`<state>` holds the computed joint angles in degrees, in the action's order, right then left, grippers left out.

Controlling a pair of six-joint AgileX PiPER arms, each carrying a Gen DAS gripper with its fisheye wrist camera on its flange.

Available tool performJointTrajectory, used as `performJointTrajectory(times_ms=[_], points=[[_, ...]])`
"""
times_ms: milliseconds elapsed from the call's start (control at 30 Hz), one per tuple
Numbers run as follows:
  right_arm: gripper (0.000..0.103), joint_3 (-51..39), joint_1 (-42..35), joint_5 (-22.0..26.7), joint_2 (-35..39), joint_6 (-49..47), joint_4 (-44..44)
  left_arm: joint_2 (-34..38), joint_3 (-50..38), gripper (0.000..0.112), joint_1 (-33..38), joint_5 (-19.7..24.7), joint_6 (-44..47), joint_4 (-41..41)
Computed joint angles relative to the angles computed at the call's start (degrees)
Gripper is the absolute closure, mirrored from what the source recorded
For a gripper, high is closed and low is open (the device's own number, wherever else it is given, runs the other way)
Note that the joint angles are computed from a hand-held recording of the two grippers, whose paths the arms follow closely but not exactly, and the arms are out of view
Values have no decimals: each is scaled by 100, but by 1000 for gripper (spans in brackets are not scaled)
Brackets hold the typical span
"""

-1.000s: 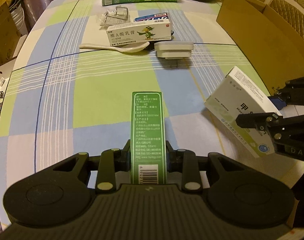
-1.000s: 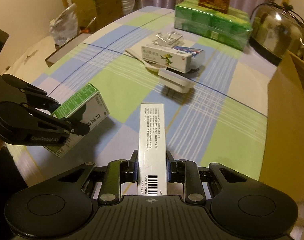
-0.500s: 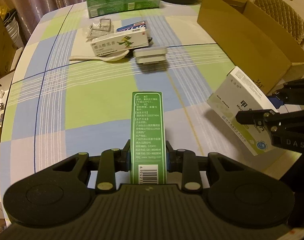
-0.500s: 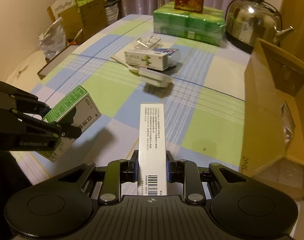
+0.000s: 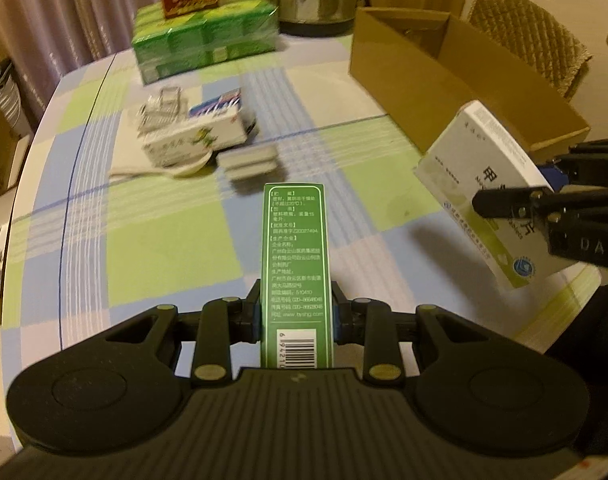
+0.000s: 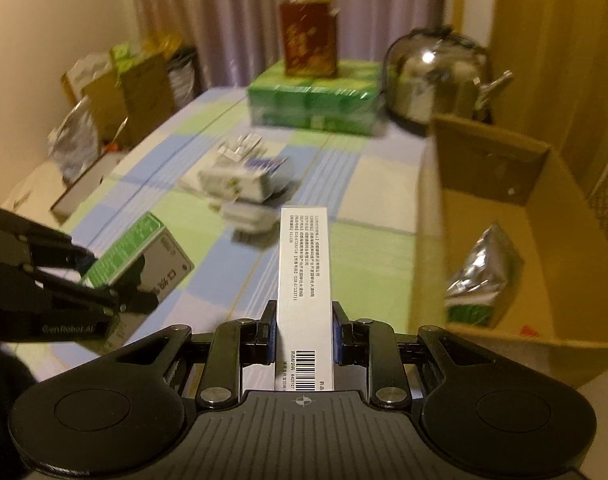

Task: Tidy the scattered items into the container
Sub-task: 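Carry the green box in the left gripper toward the cardboard box while the right carries the white box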

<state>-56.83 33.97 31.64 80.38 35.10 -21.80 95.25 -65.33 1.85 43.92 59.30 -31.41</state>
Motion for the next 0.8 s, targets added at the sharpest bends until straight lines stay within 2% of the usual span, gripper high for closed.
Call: performJointTrajectory(times_ms=[367, 800], points=[[81, -520, -1300, 432, -609, -1247, 542, 217, -1142, 87, -1178, 453, -878, 37], [81, -729, -3298, 403, -431, -3307, 1951, 1257, -2944, 87, -2493, 768, -2223, 77]])
